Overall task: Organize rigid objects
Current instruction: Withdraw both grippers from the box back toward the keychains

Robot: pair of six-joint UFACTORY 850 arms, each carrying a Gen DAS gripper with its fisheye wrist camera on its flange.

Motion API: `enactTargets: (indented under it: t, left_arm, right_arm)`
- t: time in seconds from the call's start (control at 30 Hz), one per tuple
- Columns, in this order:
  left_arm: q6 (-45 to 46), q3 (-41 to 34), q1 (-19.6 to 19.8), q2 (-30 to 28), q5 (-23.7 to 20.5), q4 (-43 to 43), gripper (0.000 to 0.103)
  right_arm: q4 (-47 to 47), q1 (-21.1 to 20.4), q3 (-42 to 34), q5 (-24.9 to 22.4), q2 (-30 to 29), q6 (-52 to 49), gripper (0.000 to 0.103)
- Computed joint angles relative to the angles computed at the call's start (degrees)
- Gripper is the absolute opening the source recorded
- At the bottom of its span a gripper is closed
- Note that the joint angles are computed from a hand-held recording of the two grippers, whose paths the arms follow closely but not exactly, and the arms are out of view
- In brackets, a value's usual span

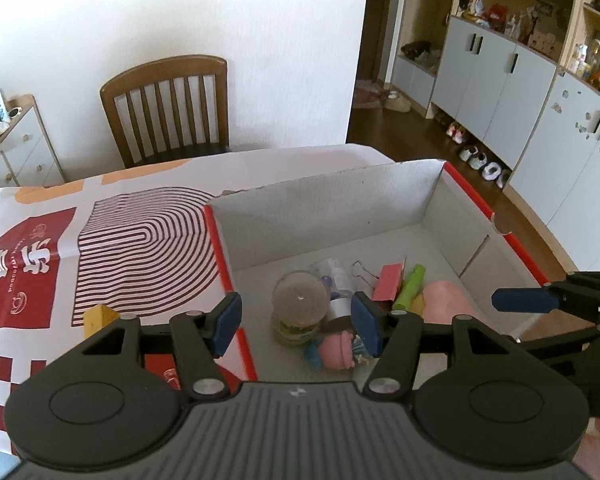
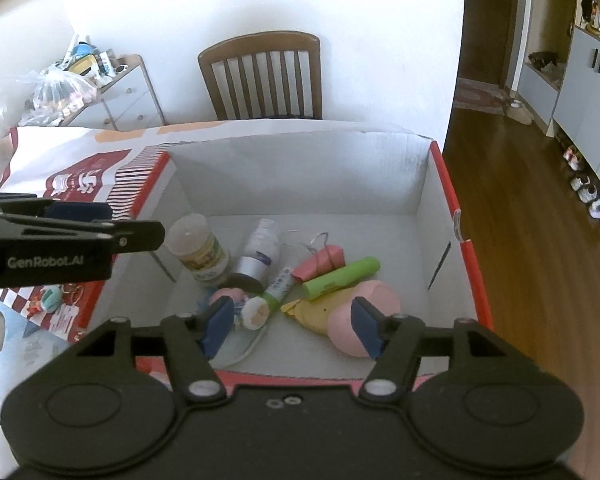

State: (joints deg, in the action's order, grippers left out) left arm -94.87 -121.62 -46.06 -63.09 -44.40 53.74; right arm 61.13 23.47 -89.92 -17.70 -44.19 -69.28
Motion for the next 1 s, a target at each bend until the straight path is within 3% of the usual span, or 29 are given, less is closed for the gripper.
enactTargets:
  t: [0.53,0.67,0.8,0.87,1.0]
  left_arm:
    - [-22.49,28.40,-2.11,17.16,5.29,17.81,0.059]
    - [-28.09,36.08,-2.67,21.84,4.89,23.17,0.072]
    - [-32.22,42.50,-3.09,26.01,4.29,27.16,0.073]
    - [-34.55,45.83,-3.23,28.18,3.92,28.79,0.083]
    - [-37.66,51.14,-3.28,31.39,3.67,31.23,0.083]
  right_arm:
    - [21.83,4.48,10.58,4.86,8.77,-19.59,0.086]
    - [34.43,6.32,13.14,6.33,10.44,-31.06,0.089]
    - [44.24,7.94,14.76,7.01,11.43,-39.21,0.091]
    - [48.89,8.81,15.45,7.05,11.79,-42.80,0.093]
    - [59.87,10.62,16.71,7.32,12.31,-52.35,0.097]
